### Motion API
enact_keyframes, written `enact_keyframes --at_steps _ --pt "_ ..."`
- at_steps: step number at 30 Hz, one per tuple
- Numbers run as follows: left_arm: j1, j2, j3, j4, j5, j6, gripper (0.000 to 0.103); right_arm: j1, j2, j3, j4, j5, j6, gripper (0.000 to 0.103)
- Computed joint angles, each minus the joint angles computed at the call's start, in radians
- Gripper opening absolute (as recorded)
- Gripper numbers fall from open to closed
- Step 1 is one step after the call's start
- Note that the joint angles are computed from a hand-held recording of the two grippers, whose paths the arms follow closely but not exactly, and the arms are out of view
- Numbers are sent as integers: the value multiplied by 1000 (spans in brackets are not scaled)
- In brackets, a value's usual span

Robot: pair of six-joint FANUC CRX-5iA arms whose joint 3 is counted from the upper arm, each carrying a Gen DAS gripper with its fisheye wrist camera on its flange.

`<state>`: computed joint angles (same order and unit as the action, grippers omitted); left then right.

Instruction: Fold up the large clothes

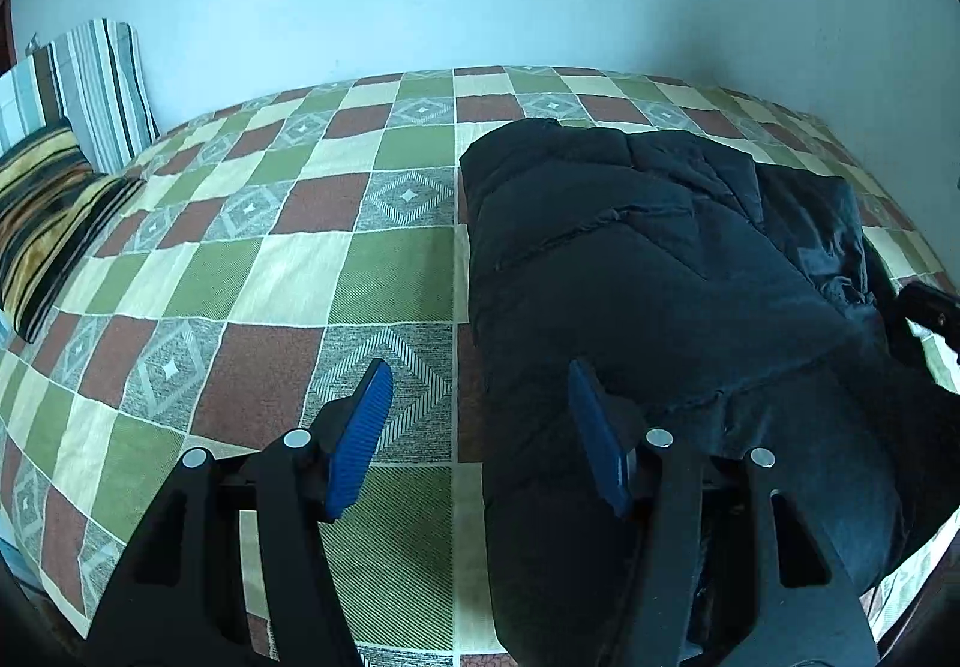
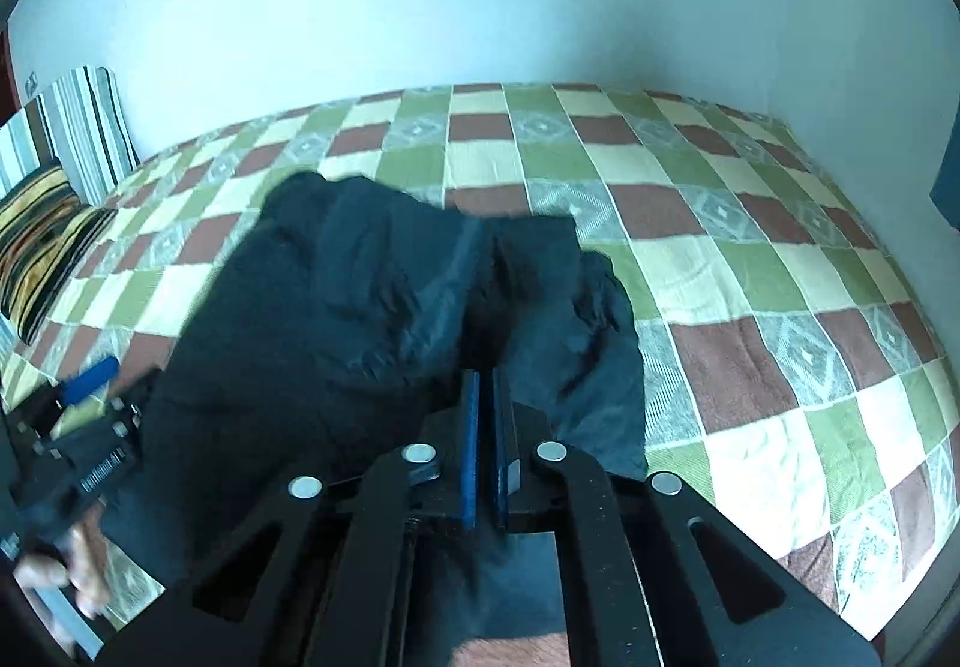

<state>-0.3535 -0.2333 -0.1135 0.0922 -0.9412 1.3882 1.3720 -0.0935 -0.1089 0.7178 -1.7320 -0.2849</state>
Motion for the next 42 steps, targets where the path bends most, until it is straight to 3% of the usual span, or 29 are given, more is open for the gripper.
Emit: enact_keyframes --at_steps 2,3,10,12,13,14,17,26,33,38,42 --pt "-2 -1 -3 -2 2 4 60 -18 12 15 18 15 18 39" --pt "-6 -2 -3 -10 4 9 60 -27 21 25 23 15 38 43" --pt "-5 -1 -8 -5 10 9 60 -128 61 73 -94 82 122 51" --pt "-4 1 -8 -8 10 11 60 -136 34 38 -115 156 98 51" --pt "-2 1 -10 -8 11 11 60 -137 28 29 -123 177 94 48" --pt "1 3 -11 -2 11 8 60 -136 23 19 -127 197 97 34" --pt "2 8 -12 6 13 6 60 -133 40 27 -136 203 129 10" --pt "8 -14 -6 16 32 -5 60 -83 62 35 -39 56 107 4" --pt "-30 19 16 64 25 -68 60 -46 -31 -35 -59 -59 31 4" --pt "-128 75 66 -72 3 0 60 -60 -104 -135 -118 22 -19 5" --pt "-125 117 66 -16 -7 -13 59 -127 -91 -188 -158 116 34 5"
